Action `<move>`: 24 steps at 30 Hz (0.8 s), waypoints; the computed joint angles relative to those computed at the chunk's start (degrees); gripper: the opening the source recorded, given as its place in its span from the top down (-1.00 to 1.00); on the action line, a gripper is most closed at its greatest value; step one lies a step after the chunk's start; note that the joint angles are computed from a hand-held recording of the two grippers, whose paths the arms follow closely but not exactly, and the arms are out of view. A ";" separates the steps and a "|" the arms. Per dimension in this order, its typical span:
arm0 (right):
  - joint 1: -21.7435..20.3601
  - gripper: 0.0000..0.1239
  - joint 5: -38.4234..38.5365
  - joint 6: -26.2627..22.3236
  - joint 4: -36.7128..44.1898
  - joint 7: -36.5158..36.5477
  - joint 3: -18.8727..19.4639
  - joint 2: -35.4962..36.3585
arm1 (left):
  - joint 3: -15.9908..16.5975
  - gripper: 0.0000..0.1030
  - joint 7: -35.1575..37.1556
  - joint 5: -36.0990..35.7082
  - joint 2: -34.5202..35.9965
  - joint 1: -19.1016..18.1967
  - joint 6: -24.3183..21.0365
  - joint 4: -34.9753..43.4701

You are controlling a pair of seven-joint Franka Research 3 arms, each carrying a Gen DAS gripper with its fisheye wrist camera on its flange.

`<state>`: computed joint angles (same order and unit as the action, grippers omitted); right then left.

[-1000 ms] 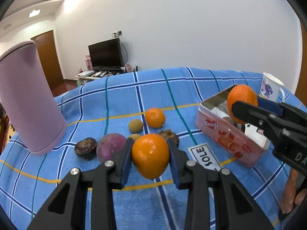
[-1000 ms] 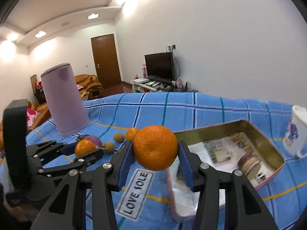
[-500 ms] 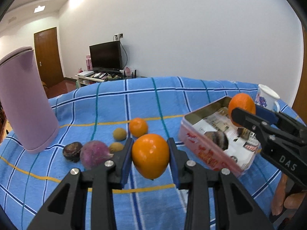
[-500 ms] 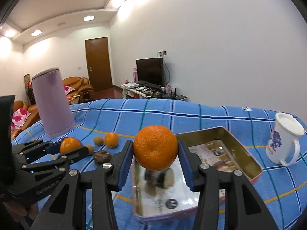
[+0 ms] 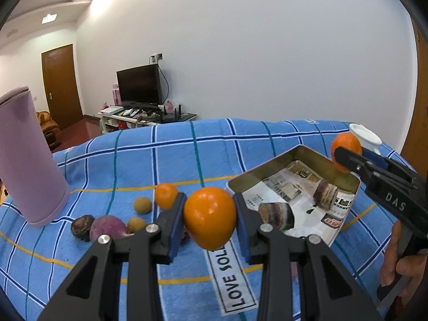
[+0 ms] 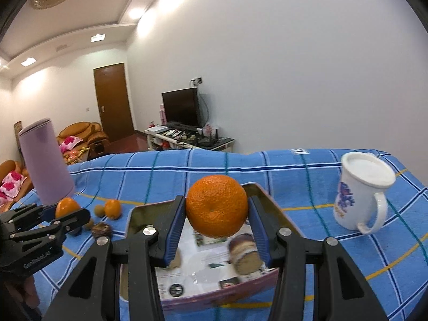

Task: Organize fruits
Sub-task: 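Carry both oranges into the pink tin and open both tools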

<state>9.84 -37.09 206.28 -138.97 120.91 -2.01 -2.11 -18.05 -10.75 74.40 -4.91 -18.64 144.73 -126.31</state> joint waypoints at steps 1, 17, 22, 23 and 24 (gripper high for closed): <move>-0.20 0.21 -0.06 0.04 -0.02 0.12 -0.21 -0.02 | 0.01 0.29 -0.03 0.04 0.21 0.01 0.11 0.23; -2.53 0.21 10.72 -2.82 1.84 -6.87 0.31 1.68 | 1.49 0.29 2.97 1.95 9.16 -3.16 -0.20 11.06; -3.25 0.21 10.95 -5.16 3.81 -7.26 1.80 3.54 | 2.94 0.29 4.82 0.56 13.58 -5.01 -0.27 15.63; -2.85 0.21 13.76 -5.47 3.87 -10.14 2.22 3.86 | 3.23 0.29 5.40 0.14 14.53 -5.47 -0.63 16.68; -2.99 0.21 14.49 -5.62 4.15 -11.07 2.58 4.24 | 3.54 0.29 5.77 -0.11 15.25 -5.97 -1.03 17.49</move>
